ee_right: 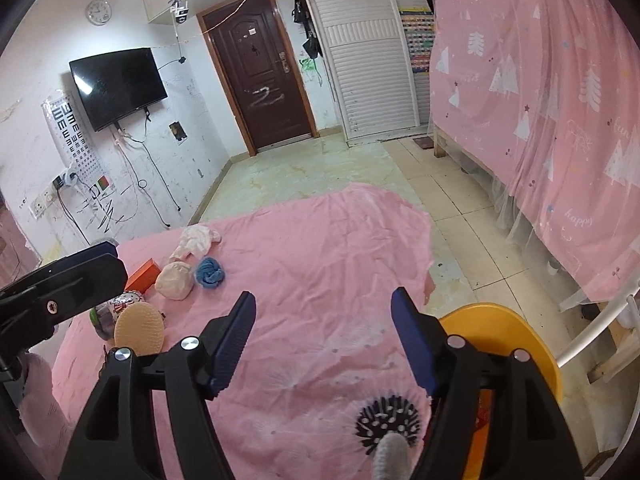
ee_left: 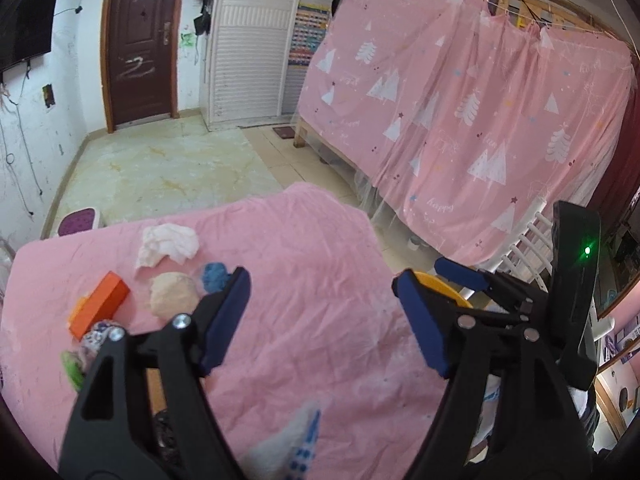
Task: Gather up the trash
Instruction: 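Grasp the green sponge with the left tool while the right tool grasps the blue yarn ball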
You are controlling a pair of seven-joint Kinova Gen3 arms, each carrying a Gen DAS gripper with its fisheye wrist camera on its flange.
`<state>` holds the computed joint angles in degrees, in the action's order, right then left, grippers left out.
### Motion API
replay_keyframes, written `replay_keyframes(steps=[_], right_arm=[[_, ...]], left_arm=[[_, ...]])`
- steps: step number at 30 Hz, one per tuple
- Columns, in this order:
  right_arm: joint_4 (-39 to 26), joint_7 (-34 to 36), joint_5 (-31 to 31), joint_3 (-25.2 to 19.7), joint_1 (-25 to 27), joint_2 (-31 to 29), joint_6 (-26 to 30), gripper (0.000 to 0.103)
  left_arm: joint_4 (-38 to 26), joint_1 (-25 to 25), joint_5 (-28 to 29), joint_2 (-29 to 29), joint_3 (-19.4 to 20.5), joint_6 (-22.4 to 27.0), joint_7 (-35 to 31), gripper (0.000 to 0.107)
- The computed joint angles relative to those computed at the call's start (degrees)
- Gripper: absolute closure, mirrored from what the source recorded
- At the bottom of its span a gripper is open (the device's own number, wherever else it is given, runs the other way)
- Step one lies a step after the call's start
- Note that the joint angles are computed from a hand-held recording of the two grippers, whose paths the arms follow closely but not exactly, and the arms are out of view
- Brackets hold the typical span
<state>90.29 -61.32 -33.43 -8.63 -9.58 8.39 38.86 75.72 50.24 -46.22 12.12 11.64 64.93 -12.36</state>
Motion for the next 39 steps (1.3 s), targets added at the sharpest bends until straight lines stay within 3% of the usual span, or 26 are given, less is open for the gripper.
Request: replay_keyframes(steps=[8, 19, 30, 39], right_arm=[[-3.04, -8.65, 8.90, -1.92, -7.79, 1.65, -0.75, 0.041], [-10.25, -19.66, 21.84, -2.30, -17.03, 7.38, 1.54, 0.041], [-22.46, -25.92, 29.19, -1.28, -22.52, 16.37, 8.25, 0.041], [-28.08, -28.38, 29.36, -0.58, -23.12, 21.10, 10.76, 0.041]], left_arm=[[8.71, -0.84, -4.77, -6.36, 2.67, 5.46, 8.80, 0.026], [18.97, -8.78, -2.46, -13.94, 8.97, 9.93, 15.18, 0.020], [28.72, -18.59, 6.23, -21.16, 10.21, 1.96, 14.08, 0.020], [30.44, -23.69, 11.08, -20.32, 11.14, -1.74, 8.92, 0.020]])
